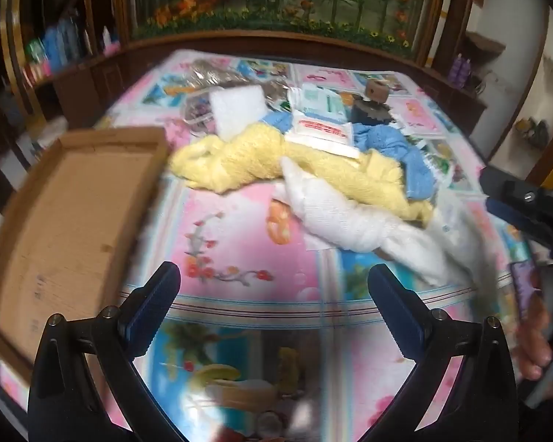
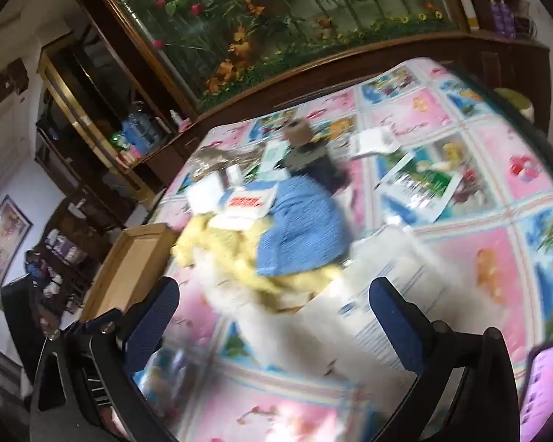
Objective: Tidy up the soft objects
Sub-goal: 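Grasp the blue towel with the right gripper while the left grasps the white cloth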
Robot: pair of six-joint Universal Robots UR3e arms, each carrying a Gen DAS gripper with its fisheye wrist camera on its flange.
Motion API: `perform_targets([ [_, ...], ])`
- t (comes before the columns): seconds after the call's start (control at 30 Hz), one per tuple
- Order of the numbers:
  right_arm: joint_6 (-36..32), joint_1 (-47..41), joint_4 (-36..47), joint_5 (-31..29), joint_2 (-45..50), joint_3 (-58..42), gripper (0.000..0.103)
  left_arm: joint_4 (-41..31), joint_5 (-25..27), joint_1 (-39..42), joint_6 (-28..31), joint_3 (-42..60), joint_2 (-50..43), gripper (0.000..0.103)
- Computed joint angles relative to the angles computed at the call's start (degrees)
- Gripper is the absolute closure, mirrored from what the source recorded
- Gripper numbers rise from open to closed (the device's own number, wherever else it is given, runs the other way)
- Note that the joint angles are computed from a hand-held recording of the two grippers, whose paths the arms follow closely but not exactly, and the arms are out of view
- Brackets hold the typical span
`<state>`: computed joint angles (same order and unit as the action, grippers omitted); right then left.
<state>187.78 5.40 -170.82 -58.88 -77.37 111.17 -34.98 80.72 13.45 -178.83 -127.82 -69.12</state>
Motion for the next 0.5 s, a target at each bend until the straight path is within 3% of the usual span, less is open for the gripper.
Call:
perform_targets([
  [0.13,-1.49,-1.2,-2.27,-1.05,1.25,-0.21,0.0,-0.79,-2.09,0.61,-1.21,1.4,-1.33,0.0],
  [0.23,-0.67,-3.9,-3.19,2.72,2.07,1.63,0.0,-0.07,-2.67,-0.16,-3.96,2.36,-3.61,0.0],
  [0.3,-0.94,-3.74,-2.69,1.21,1.98,1.93,0.0,0.17,-2.38,-0.71,-4.59,2.85,-4.88,0.0],
  [0.37,-0.84,-4.38,-2.46,3.45,2.12,2.36,0.0,-1.29,-4.44,-0.13,-4.59,4.18,-6.35,0.0],
  [0.5,-1.27,-3.46,-1.76,2.42,1.86,1.96,0.0,-0.79,-2.81,-2.81,-6.85,7.39,-10.56,0.0],
])
